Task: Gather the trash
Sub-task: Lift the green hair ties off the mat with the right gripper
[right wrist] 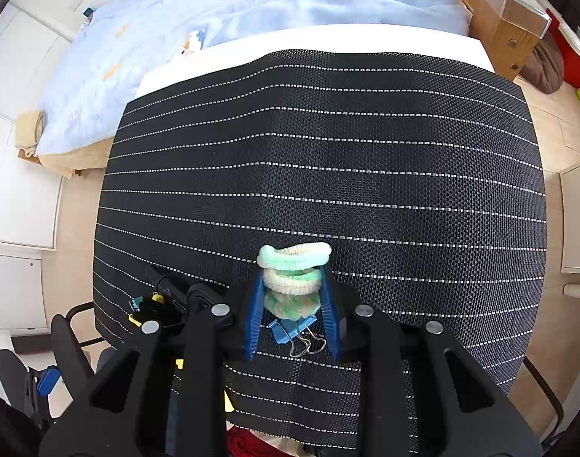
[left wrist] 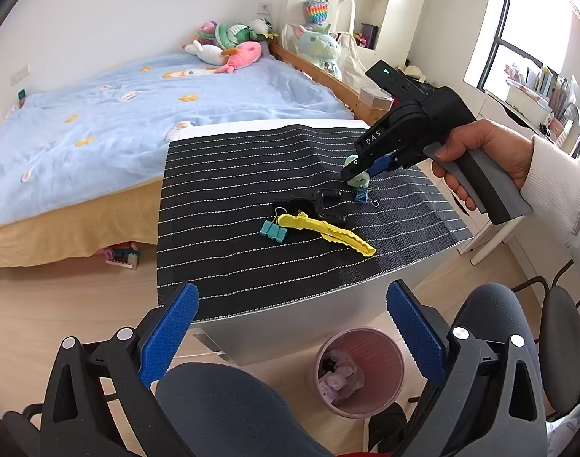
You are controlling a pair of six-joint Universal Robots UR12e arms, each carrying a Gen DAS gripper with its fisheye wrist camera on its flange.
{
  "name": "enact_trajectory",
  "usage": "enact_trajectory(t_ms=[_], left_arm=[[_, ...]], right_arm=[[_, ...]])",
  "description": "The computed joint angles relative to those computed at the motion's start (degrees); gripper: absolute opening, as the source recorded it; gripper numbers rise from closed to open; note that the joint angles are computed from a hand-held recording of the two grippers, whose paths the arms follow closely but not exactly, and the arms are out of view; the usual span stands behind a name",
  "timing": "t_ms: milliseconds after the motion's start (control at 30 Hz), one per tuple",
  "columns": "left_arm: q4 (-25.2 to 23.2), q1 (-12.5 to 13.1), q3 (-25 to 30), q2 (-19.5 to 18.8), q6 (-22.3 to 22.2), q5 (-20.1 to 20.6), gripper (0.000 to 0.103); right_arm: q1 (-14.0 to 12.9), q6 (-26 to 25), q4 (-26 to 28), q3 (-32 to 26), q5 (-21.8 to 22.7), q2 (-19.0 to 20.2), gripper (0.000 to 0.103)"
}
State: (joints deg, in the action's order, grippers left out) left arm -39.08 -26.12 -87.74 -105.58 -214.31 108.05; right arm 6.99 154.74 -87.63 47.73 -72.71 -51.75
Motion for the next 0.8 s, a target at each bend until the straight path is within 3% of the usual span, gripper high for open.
enact_trajectory(t_ms=[300, 667, 800], left_arm=[[-0.4, 0.1, 1.1, -0.7, 0.9, -0.8, 0.095], [-4.7, 0.5, 5.9, -3.0, -0.1, -2.4, 0.095], [-5.6, 0.8, 8.4, -4.3, 2.7, -3.3, 0.095]], right_arm=[[-1.4, -2.3, -3.1, 4.4, 4.7, -3.8, 0.027], [-3.4, -5.3, -6.3, 9.7, 8.5, -8.7, 0.027], [-3.9, -5.3, -6.5, 9.8, 9.3, -9.1, 0.027]])
